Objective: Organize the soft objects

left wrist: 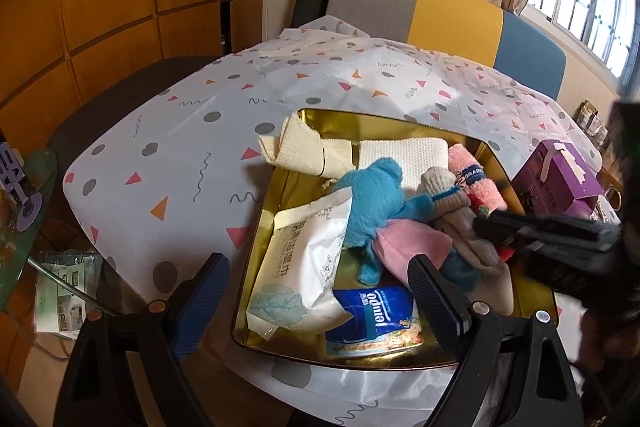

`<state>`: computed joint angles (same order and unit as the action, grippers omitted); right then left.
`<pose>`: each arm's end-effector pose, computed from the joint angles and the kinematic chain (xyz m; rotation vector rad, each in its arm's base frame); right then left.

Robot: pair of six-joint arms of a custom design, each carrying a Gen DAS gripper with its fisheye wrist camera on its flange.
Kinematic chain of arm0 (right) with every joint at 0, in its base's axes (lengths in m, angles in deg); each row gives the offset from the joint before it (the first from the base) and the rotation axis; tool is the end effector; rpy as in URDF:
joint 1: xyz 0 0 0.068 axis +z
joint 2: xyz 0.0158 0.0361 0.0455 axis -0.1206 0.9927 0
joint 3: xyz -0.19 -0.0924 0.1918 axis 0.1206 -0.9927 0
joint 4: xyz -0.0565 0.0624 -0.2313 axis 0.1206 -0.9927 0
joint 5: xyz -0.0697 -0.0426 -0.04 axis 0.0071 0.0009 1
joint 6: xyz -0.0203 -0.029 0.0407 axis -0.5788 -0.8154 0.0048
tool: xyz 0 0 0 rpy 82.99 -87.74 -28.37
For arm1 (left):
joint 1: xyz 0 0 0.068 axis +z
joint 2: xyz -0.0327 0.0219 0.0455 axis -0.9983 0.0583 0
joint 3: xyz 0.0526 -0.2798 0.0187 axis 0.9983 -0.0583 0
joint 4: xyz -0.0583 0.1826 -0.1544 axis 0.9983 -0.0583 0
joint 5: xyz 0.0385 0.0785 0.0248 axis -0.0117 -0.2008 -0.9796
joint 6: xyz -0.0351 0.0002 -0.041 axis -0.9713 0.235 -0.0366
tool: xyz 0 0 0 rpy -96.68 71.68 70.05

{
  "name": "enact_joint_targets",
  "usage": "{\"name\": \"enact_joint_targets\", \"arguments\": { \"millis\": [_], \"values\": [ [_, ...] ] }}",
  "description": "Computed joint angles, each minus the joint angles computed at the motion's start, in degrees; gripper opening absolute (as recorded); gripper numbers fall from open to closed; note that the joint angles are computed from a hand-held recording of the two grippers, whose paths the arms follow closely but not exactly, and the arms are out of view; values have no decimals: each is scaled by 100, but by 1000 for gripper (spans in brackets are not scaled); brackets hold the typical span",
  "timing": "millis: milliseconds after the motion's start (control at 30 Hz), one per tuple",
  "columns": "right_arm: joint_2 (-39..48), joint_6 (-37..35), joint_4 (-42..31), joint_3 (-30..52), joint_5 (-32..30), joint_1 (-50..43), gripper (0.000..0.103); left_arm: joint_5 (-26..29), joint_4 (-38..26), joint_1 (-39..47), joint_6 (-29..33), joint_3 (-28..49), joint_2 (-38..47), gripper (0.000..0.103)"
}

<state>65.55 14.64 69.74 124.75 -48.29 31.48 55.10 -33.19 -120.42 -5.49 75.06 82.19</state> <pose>0.2772 0.2202 0.1288 -0.5631 2.4474 0.3904 0.1952 -0.1126 0.1305 -0.2043 2.3614 -0.0393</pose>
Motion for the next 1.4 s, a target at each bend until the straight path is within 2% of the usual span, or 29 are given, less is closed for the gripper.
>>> {"name": "enact_joint_targets", "arguments": {
  "millis": [100,267,333,433,533,667,833,967,1100,1400],
  "values": [
    [372,-42,-100,227,117,78,16,-175,-147,-106,-26,55,-154,98],
    [836,1,-98,462,243,-20,16,-410,-421,-307,-81,184,-340,102],
    [663,-36,7,302,235,-25,17,-506,-516,-383,-123,239,-350,103],
    [305,-15,143,-11,291,13,27,-720,-651,-541,-262,308,-344,103],
    [-198,101,315,-447,526,92,36,-888,-785,-685,-391,394,-308,103],
    [-850,418,474,-1030,1149,250,41,-1284,-990,-1037,-592,538,-248,103],
    [-1421,895,546,-1641,1962,436,42,-1689,-1272,-1465,-901,769,-105,103],
    [-1700,1280,618,-2025,2347,466,42,-2001,-1474,-1807,-1172,938,46,103],
    [-1927,1388,655,-2300,2477,455,42,-1888,-1469,-1888,-1340,968,78,103],
    [-2164,1428,705,-2509,2812,614,42,-2016,-1701,-1947,-1622,1033,134,103]
  ]
}}
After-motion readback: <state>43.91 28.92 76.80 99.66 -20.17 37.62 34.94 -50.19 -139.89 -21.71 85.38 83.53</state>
